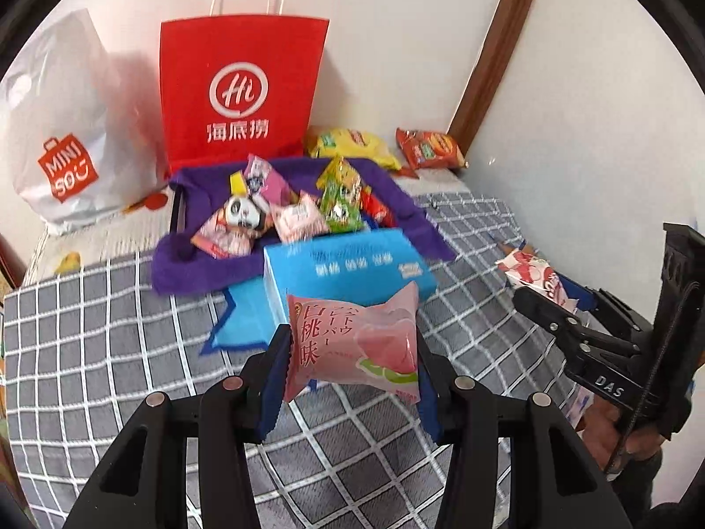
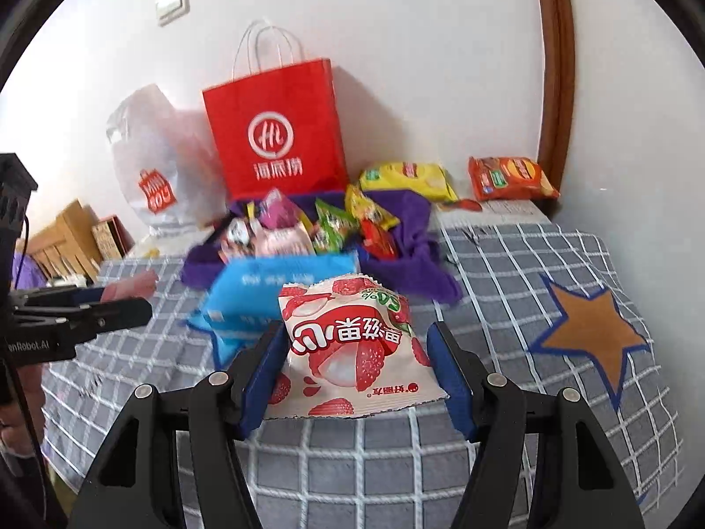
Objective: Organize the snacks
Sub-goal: 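Carry the strawberry bag and peach packet over the purple towel with both tools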
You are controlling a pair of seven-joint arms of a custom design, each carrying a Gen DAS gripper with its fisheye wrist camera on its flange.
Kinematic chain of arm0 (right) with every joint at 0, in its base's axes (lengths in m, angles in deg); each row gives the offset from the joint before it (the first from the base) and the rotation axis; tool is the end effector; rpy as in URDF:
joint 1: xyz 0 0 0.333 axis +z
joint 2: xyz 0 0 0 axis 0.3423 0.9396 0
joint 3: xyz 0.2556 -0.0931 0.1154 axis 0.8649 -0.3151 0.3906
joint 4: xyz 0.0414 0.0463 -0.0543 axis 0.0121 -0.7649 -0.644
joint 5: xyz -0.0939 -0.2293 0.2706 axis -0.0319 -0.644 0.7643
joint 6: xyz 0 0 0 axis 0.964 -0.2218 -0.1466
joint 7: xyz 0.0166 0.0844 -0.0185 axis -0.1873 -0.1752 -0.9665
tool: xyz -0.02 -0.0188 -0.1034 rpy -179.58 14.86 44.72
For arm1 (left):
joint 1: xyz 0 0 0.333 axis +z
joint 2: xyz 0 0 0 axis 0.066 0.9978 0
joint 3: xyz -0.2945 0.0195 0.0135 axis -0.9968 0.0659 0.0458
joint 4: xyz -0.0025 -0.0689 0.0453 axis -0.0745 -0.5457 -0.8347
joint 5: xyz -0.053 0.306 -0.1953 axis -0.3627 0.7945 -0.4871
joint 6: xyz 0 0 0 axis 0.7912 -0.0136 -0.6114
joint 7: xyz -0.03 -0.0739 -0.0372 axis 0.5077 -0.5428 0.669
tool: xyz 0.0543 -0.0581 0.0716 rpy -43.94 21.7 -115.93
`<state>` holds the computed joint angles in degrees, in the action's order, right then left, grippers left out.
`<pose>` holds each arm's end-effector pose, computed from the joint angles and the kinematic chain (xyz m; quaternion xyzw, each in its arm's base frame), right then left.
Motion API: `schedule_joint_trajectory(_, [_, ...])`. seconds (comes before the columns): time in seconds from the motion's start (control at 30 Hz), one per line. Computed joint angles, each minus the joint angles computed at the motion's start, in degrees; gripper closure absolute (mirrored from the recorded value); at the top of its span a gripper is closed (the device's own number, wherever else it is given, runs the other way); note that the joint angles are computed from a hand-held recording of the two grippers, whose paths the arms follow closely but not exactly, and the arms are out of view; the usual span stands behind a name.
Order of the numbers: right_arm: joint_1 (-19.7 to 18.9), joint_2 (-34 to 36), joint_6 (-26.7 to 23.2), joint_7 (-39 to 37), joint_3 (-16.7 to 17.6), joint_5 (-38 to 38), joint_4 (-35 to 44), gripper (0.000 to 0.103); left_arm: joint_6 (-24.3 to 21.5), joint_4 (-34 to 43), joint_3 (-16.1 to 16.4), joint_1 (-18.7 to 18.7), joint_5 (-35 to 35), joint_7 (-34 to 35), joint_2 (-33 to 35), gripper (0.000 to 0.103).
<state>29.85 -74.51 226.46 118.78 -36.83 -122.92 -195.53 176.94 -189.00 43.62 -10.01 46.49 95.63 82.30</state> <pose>0.4619 0.2080 0.4633 -0.6547 0.6246 -0.2438 0.3490 0.4925 -0.2405 0.5187 -0.5676 0.7446 -0.3346 0.1070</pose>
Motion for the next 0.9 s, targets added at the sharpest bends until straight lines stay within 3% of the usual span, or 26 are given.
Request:
schedule_joint_trajectory(0.23, [2.12,4.01,-6.03,-3.73,-1.08,3.73,8.15,0.038,-0.93,5.75,0.25,1.10,4.22,-2.37,2.21,0.056])
schedule_joint_trajectory(0.9, [8.48,21.35,-14.39,-16.90,-6.69,12.91,33.92,0.038,-4.85,26.56,2.89,2.58,7.52,-5.78,17.66,0.056])
